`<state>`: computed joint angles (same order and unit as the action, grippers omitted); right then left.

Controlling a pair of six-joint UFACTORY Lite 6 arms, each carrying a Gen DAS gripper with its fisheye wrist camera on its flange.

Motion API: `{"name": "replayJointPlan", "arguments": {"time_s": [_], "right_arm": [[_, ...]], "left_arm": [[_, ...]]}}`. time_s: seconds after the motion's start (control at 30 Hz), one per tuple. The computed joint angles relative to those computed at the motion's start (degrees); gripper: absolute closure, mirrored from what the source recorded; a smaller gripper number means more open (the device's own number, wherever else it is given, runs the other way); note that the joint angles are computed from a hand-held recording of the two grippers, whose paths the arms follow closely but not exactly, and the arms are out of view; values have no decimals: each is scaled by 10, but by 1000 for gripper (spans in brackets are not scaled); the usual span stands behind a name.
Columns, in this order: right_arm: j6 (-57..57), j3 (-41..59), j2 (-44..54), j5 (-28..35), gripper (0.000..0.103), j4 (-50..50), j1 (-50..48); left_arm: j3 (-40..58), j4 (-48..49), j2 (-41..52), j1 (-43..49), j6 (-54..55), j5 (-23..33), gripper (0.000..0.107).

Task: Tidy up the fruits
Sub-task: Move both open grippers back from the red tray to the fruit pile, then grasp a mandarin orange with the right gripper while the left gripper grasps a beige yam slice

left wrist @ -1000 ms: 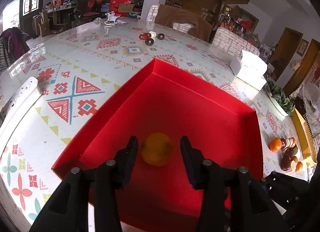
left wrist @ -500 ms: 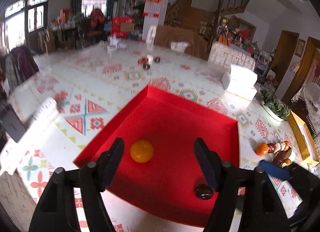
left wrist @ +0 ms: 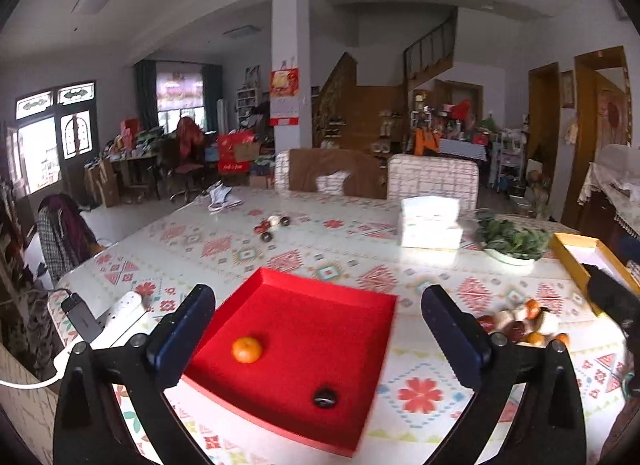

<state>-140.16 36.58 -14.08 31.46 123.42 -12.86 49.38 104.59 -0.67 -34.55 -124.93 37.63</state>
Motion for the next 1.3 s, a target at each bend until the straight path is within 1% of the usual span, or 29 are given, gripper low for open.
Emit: {"name": "replayJointPlan", "arguments": {"time_s": [0.07, 0.1, 0.2, 0.23, 0.3, 0.47, 0.57, 0.63, 0.73, 0.8, 0.87, 0.93, 1.0, 1.03, 1.07, 1.1, 1.13, 1.17, 1.2, 1.27, 1.3], "right_arm": [[19, 8, 11, 14, 0, -39, -40], [14, 12, 22, 11, 0, -43, -57], [40, 30, 55, 27, 0, -84, -112], [76, 44, 73, 53, 0, -125, -149], [108, 60, 94, 80, 0, -161, -193], [127, 102, 139, 106, 0, -171, -262], [162, 161, 202, 107, 0, -205, -289], [196, 199, 245, 96, 0, -232, -291], [281, 273, 330, 88, 0, -301, -296], [360, 326, 387, 94, 0, -369, -302], [407, 365, 430, 102, 0, -408, -307], [463, 417, 481, 111, 0, -450, -312], [494, 451, 514, 114, 1, -474, -313], [499, 460, 524, 114, 3, -482, -315], [503, 469, 534, 113, 6, -489, -314], [507, 477, 544, 112, 8, -497, -311], [514, 484, 550, 110, 13, -504, -306], [519, 490, 556, 109, 18, -512, -302], [523, 493, 562, 107, 19, -518, -297], [534, 506, 575, 105, 22, -528, -287], [534, 504, 576, 103, 24, -530, -282]], "left_arm": [[13, -24, 9, -37, 17, 32, 4], [20, -31, 16, -56, 22, 47, 4], [42, -51, 35, -92, 42, 63, 4], [52, -57, 44, -101, 50, 67, 4], [73, -69, 65, -122, 66, 73, 4], [156, -108, 150, -143, 121, 75, 4], [218, -137, 211, -143, 159, 56, 4], [252, -154, 248, -140, 179, 51, 4], [301, -182, 302, -128, 212, 21, 4], [324, -197, 330, -121, 227, 7, 4], [336, -205, 349, -107, 233, -17, 4], [339, -214, 359, -87, 231, -52, 4], [342, -232, 367, -57, 239, -118, 4], [345, -236, 374, -47, 238, -142, 4], [346, -238, 378, -40, 239, -159, 9], [350, -242, 385, -33, 244, -182, 17], [359, -256, 395, -30, 263, -200, 21], [369, -277, 406, -29, 287, -213, 28], [380, -293, 417, -30, 306, -224, 36], [394, -322, 434, -30, 347, -259, 44], [400, -332, 440, -32, 361, -273, 44]]}}
